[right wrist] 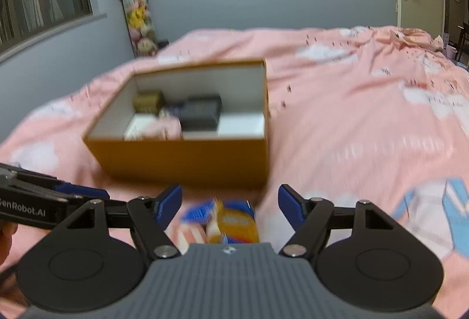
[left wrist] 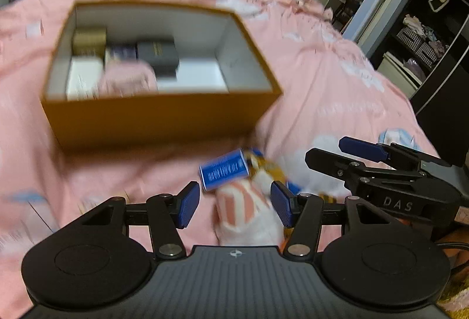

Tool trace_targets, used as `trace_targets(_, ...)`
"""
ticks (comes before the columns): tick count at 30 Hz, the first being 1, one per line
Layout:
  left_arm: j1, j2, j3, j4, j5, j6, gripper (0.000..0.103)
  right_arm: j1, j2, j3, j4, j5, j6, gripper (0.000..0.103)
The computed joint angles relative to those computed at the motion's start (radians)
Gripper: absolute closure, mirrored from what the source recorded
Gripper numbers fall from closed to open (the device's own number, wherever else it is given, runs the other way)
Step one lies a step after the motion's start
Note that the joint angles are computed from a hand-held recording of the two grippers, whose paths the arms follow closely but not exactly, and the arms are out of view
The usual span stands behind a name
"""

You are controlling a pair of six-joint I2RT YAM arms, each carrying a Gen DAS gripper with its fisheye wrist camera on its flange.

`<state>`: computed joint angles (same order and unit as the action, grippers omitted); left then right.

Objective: Organize objects
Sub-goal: 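Withdraw both grippers from the shoebox toward the two plush toys, then grasp the white striped-hat plush with the left gripper while the right gripper grasps the brown bear plush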

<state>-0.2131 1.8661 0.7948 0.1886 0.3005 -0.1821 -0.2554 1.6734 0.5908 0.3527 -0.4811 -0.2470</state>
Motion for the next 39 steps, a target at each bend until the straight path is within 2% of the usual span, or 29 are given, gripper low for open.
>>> trace_targets(4, -0.006, 0.121, 0.038, 0.002, 0.079, -0.058, 0.038, -0.011, 0.038, -0.001, -0.01, 0.01, -0.012, 0.037)
trace_targets(8, 0.006, 0.205, 0.084, 0.0, 0.107, -0.105, 0.038, -0.015, 0.067, 0.011, -0.016, 0.007, -0.013, 0.037)
trace_targets(11, 0.015, 0.244, 0.1, 0.011, 0.12, -0.135, 0.034, -0.014, 0.096, 0.031, -0.035, -0.002, -0.019, 0.038)
trace_targets(12, 0.018, 0.26, 0.107, 0.017, 0.128, -0.142, 0.029, -0.013, 0.107, 0.039, -0.047, -0.003, -0.021, 0.038)
trace_targets(15, 0.018, 0.31, 0.127, 0.042, 0.163, -0.173, 0.021, -0.001, 0.135, 0.061, -0.064, 0.006, -0.023, 0.038)
trace_targets(20, 0.029, 0.382, 0.174, 0.055, 0.241, -0.202, 0.024, 0.004, 0.154, 0.075, -0.075, 0.012, -0.016, 0.039)
trace_targets(26, 0.016, 0.339, 0.134, 0.072, 0.21, -0.19, 0.037, 0.005, 0.163, 0.092, -0.094, 0.021, -0.014, 0.039)
trace_targets(30, 0.004, 0.293, 0.108, 0.06, 0.171, -0.189, 0.039, 0.003, 0.151, 0.087, -0.091, 0.017, -0.018, 0.039)
trace_targets(36, 0.008, 0.142, 0.051, -0.056, 0.086, -0.126, 0.04, 0.02, 0.123, 0.09, -0.119, 0.018, -0.061, 0.039)
trace_targets(39, 0.01, 0.047, 0.024, -0.107, 0.008, -0.086, 0.04, 0.039, 0.111, 0.102, -0.158, 0.011, -0.104, 0.039)
